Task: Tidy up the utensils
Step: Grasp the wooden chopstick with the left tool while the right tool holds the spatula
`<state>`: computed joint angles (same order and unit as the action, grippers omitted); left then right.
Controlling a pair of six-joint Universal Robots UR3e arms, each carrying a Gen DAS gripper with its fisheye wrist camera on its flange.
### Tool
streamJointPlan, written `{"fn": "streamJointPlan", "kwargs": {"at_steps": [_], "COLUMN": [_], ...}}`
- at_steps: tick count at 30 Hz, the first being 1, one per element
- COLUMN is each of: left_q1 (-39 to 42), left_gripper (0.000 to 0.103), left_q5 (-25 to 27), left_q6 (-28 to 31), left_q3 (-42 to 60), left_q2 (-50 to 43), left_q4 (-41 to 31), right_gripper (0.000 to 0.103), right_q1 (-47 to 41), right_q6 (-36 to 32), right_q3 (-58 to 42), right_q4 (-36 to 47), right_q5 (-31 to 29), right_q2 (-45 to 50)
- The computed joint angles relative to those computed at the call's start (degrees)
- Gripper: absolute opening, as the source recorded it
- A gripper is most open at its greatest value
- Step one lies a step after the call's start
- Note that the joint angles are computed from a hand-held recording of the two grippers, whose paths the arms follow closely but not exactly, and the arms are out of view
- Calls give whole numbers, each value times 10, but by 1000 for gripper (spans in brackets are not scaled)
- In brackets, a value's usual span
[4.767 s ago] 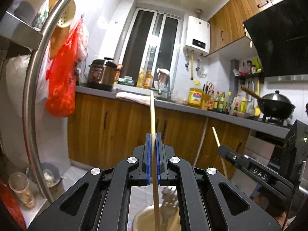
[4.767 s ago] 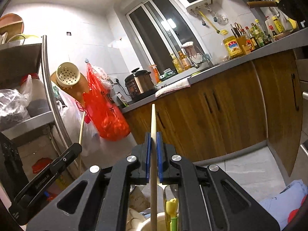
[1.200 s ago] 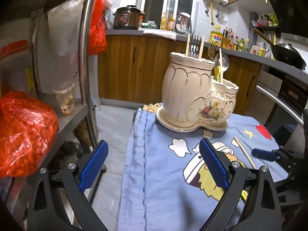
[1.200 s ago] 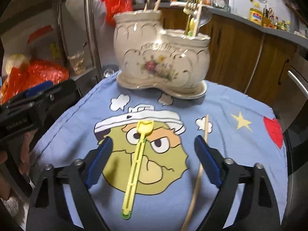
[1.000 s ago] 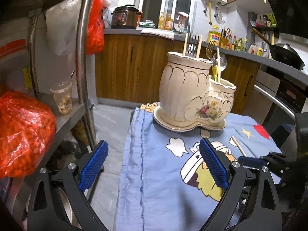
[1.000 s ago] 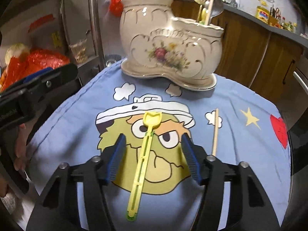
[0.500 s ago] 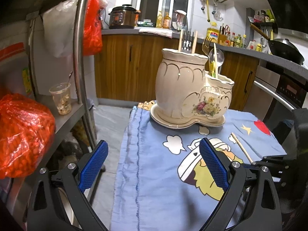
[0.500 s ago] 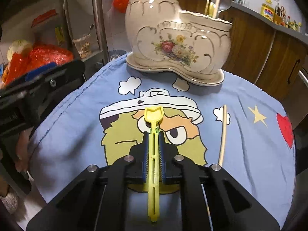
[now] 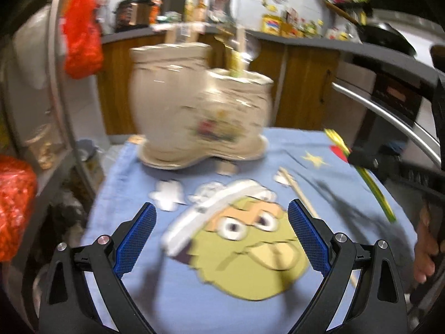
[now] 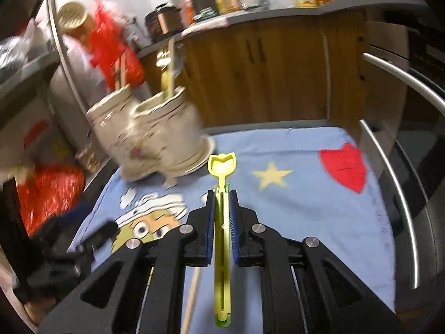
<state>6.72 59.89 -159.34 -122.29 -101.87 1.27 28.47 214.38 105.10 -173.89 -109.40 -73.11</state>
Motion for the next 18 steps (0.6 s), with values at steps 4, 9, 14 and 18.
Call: {"fn": "streamJointPlan", "kwargs": {"at_steps": [4, 9, 14, 18], "left_q1": [-58, -127, -168, -190], "left_gripper": [95, 93, 65, 44], "left_q5": [43, 87, 115, 141], "left_q6": [-2, -9, 1, 13], "left_q3": [42, 131, 165, 179], "left_q2": [-15, -54, -85, -105], "left_q4": [-46, -146, -160, -164], "right_gripper": [10, 10, 10, 10], "right_q1": [-11, -23, -37, -43], "right_q6": [-5, -11, -11, -16], "right_q3": [26, 57, 80, 88], "right_q4": [-23, -45, -61, -66], "right_q5": [7, 10, 15, 21], "right_q2": [-17, -35, -46, -50]}}
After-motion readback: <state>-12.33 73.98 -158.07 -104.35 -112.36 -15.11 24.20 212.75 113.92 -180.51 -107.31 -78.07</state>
